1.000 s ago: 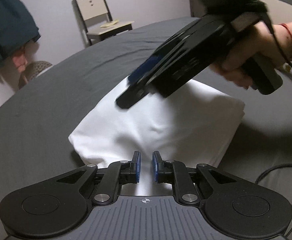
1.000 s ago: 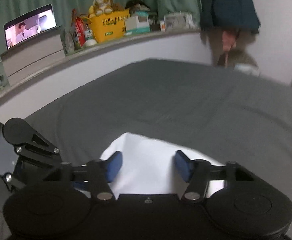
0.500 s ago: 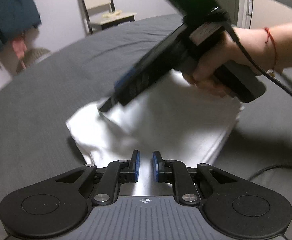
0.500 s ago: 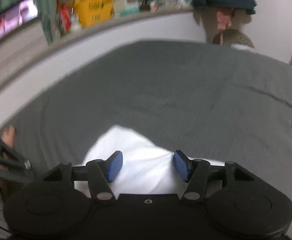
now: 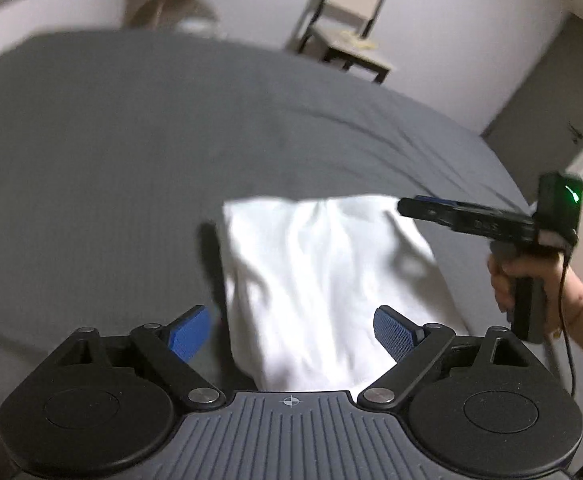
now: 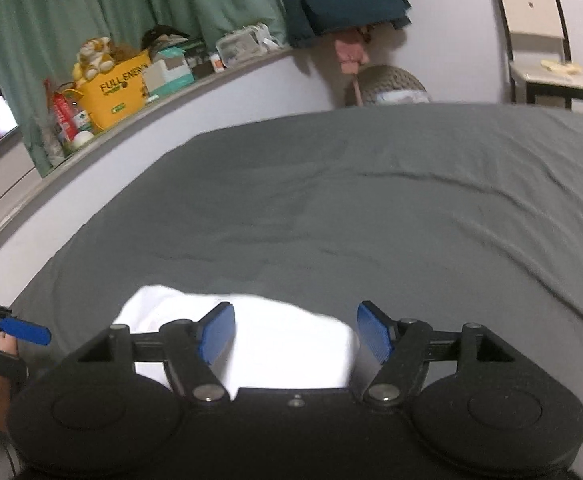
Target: Fold clothes
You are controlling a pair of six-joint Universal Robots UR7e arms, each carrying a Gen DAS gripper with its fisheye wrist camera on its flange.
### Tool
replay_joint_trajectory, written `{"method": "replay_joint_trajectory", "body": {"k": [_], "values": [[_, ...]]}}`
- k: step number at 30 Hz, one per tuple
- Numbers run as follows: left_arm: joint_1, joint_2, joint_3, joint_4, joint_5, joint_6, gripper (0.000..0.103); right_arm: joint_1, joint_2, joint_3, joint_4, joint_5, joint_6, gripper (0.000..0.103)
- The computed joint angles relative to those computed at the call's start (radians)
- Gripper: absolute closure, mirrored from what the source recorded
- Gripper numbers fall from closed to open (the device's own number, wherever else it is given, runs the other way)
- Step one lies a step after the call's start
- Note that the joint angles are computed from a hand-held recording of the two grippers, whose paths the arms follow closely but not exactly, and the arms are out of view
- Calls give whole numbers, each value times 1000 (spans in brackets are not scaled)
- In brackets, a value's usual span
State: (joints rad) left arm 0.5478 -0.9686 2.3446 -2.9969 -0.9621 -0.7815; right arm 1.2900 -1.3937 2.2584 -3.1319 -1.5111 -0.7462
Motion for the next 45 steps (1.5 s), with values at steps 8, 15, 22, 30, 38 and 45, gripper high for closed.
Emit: {"method": "replay_joint_trajectory", "body": {"k": [8, 15, 22, 30, 38, 45], "values": [[114, -20, 20, 8, -268, -226, 13, -34, -30, -60, 184, -14, 78, 34], [136, 25, -4, 25, -350, -209, 23, -100, -38, -113, 351, 76, 185, 34], [110, 46, 3, 7, -284, -255, 49, -151, -22, -133, 429, 185, 268, 34], [97, 41, 4, 14, -262, -194, 69, -192, 5, -115, 433, 299, 312, 47], [33, 45, -71, 122, -164, -25, 75, -218, 14, -46, 259, 382, 379, 65], [-13, 91, -128, 39, -2, 173, 75, -193, -11, -84, 224, 415, 357, 65]]}}
